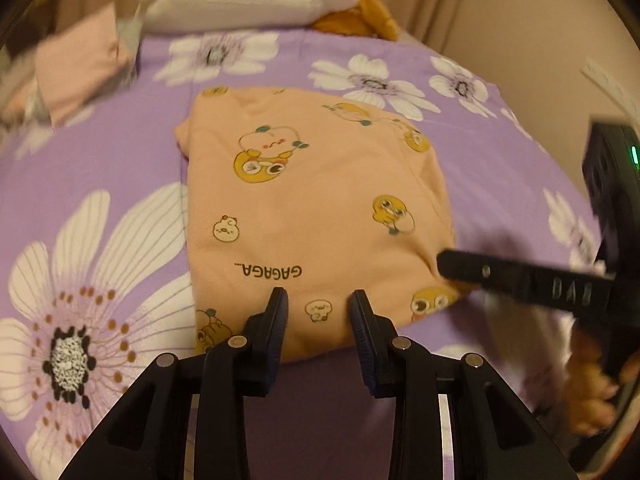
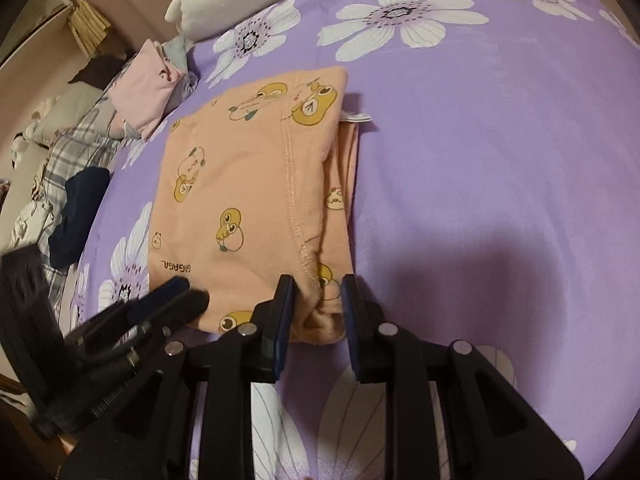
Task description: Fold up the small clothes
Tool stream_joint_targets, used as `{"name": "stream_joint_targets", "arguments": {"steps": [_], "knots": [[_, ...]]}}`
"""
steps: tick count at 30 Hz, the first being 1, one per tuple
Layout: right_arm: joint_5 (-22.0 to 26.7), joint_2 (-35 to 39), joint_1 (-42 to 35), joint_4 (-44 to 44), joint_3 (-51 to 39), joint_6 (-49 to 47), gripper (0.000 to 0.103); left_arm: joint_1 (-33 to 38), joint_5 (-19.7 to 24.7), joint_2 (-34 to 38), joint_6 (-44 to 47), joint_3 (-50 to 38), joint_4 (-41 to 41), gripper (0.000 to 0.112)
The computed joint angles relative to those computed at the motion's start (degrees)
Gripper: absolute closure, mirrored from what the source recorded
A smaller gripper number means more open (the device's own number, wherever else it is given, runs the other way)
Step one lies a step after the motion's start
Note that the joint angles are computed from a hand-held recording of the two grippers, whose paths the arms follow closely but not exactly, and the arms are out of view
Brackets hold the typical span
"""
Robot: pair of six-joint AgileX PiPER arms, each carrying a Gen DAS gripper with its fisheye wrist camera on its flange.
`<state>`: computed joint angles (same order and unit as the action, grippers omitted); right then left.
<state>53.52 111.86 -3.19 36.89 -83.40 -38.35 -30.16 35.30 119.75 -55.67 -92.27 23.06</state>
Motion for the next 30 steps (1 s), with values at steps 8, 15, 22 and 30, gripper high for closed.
{"name": "stream_joint_targets", "arguments": {"steps": [8, 15, 22, 30], "knots": [[-17.52, -6.62, 4.35, 0.16, 12.27, -3.52, 0.077, 0.73, 2.56, 1.29, 2.2, -2.83, -2.34, 0.078], [-15.4, -5.17, 1.82, 6.16, 11.53, -8.9, 0.077, -1.4, 9.9, 2.81, 0.36, -7.04, 0.1, 0.078], [-7.39, -12.22, -5.55, 20.23, 20.61, -17.54, 0.073, -4.2, 14.7, -7.87, -6.4, -0.88, -0.32, 0.078], [-1.85, -36.17, -16.45, 23.15, 27.48, -22.66, 0.072, -21.18, 31.28, -22.82, -33.64, 4.76, 25.24, 0.066]]}}
